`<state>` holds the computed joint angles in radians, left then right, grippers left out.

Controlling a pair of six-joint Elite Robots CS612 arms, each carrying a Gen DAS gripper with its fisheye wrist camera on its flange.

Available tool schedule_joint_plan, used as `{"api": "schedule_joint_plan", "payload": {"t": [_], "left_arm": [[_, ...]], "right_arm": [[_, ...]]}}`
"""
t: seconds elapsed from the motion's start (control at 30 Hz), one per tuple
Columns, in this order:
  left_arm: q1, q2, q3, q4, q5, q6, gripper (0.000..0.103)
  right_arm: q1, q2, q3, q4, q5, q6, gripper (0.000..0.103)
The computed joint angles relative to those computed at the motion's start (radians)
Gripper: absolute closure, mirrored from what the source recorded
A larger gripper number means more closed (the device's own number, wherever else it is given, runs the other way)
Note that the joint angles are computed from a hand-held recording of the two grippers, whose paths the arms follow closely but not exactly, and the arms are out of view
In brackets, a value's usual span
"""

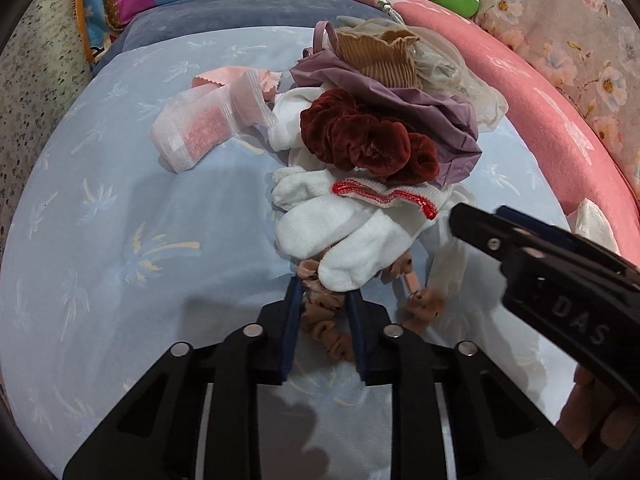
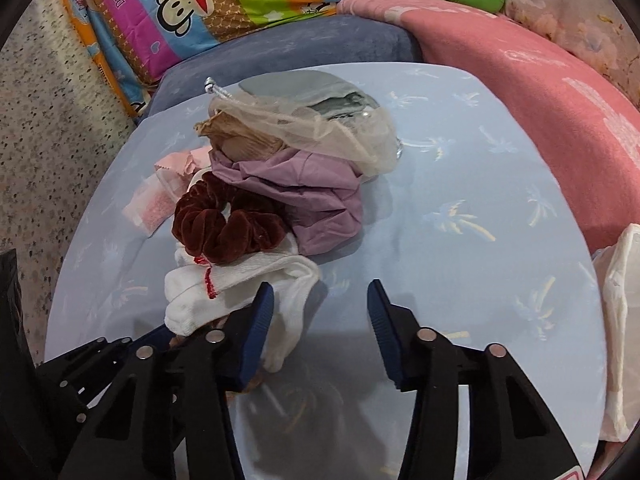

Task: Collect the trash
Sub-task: 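Move the left tool to the pile and grasp the brown scrunchie, then carry the brown scrunchie with the left tool over the bin and release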

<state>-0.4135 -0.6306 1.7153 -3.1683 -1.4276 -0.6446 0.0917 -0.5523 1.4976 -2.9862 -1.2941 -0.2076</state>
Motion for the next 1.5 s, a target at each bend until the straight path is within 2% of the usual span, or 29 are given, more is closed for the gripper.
{"api": "schedule_joint_plan", "payload": {"t": [0.1,0.13,0.27,0.47,0.8,1.13,1.5], "left_arm": [[0.002,-0.002,0.004,-0.005,-0.010,-0.006,0.087],[0.002,-0.003,0.007,-0.006,-0.009,-0.010,0.087],[-0.001,-0.011,0.021,-0.022,-0.006,-0.022,0.088],[-0.015,-0.036,0.052,-0.071,0.017,-0.016,0.089],[-0.053,-0.083,0.078,-0.180,0.058,0.067,0.089],[-0.103,-0.092,0.022,-0.243,0.060,0.177,0.089],[-0.158,-0.063,-0.087,-0.235,-0.018,0.295,0.089]], "right_arm": [[0.001,0.003,-0.006,0.035,0.029,-0.010,0.096],[0.002,0.001,-0.001,0.032,0.033,-0.013,0.099],[-0.001,-0.019,0.035,-0.019,0.042,-0.021,0.099],[-0.020,-0.079,0.103,-0.120,0.068,-0.008,0.100],[-0.075,-0.177,0.202,-0.307,0.102,0.042,0.100],[-0.170,-0.256,0.276,-0.459,0.100,0.086,0.100],[-0.288,-0.292,0.316,-0.547,0.066,0.136,0.100]]}}
